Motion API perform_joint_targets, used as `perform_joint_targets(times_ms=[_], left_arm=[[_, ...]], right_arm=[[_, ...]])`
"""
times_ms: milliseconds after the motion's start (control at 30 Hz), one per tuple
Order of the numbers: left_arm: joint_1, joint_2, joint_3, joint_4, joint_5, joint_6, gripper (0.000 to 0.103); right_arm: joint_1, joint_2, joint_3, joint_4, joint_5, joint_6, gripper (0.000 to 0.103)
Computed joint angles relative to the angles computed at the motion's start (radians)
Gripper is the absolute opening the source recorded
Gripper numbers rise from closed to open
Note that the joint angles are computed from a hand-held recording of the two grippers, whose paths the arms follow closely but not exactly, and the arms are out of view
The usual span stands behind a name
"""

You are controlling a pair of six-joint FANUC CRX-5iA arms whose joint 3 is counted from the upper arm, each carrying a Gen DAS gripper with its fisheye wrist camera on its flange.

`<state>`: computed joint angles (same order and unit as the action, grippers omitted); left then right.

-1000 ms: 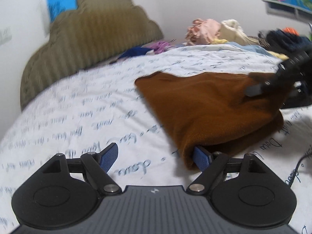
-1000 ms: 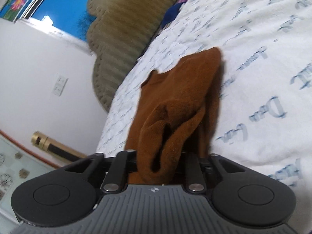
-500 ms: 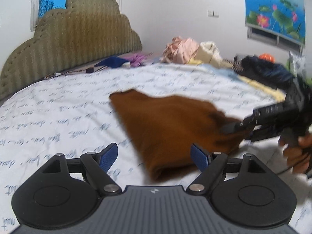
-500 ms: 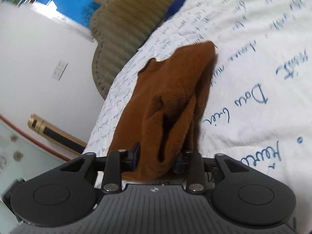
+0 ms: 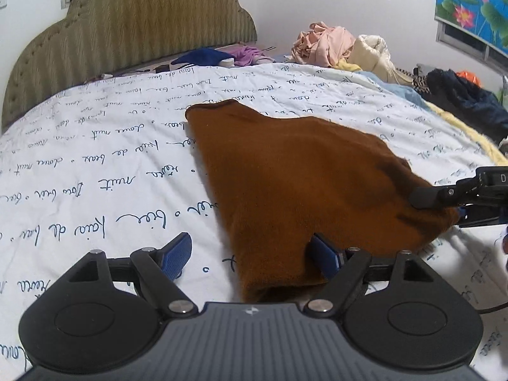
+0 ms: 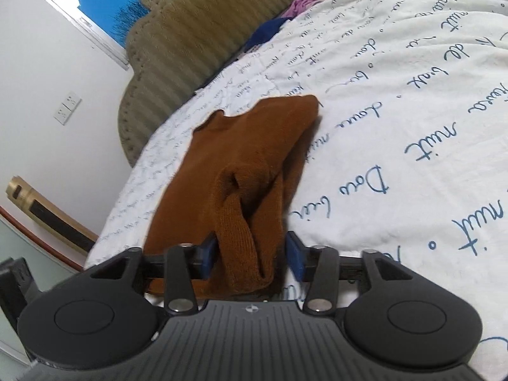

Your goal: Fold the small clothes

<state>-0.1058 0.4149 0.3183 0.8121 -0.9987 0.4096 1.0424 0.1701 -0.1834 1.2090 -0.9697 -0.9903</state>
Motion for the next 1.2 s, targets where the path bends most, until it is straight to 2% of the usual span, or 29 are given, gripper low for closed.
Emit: perform_joint_targets(times_ms=[133, 467, 567, 633, 733, 867, 900, 933, 967, 1000, 1033, 1100, 1200], left_arm=[[0.003, 0.021, 0.042, -0.029, -0.038, 0.061, 0.082], [0.003, 0.052, 0.093, -0.058, -0.090, 0.128, 0.083], [0.005, 0.090, 0.147, -0.064, -0.144, 0.182, 0.086], [0.010, 0.131, 0.204, -0.059, -0.208, 0.237, 0.087], [0.017, 0.201, 0.284, -0.016, -0.305, 0.314, 0.087], [0.019, 0.256, 0.337, 0.042, -0.377, 0.370, 0.086], [0.020, 0.265, 0.344, 0.055, -0.393, 0.380, 0.083], [0.020, 0.273, 0.353, 0.060, -0.407, 0.392, 0.068], [0.019, 0.280, 0.366, 0.054, -0.420, 0.407, 0.058], [0.018, 0.274, 0.359, 0.044, -0.409, 0.418, 0.040], [0.019, 0.271, 0.354, 0.040, -0.403, 0.423, 0.027], [0.024, 0.268, 0.343, 0.054, -0.405, 0.429, 0.020], [0.026, 0.218, 0.272, 0.064, -0.363, 0.384, 0.017]], right_arm=[[-0.017, 0.007, 0.005, -0.005, 0.022, 0.005, 0.063], [-0.031, 0.002, -0.028, 0.033, 0.073, -0.075, 0.063], [-0.037, 0.004, -0.031, 0.039, 0.081, -0.080, 0.063], [-0.039, 0.008, -0.029, 0.043, 0.084, -0.080, 0.063], [-0.051, 0.022, -0.016, 0.051, 0.105, -0.070, 0.064], [-0.073, 0.060, 0.024, 0.060, 0.149, -0.015, 0.065], [-0.075, 0.069, 0.037, 0.054, 0.151, 0.005, 0.063], [-0.076, 0.077, 0.050, 0.040, 0.150, 0.028, 0.052], [-0.079, 0.079, 0.057, 0.024, 0.157, 0.041, 0.035], [-0.087, 0.075, 0.046, 0.032, 0.177, 0.018, 0.030], [-0.098, 0.065, 0.024, 0.063, 0.202, -0.029, 0.027], [-0.107, 0.050, -0.002, 0.094, 0.228, -0.054, 0.025], [-0.114, 0.026, -0.034, 0.138, 0.250, -0.091, 0.022]])
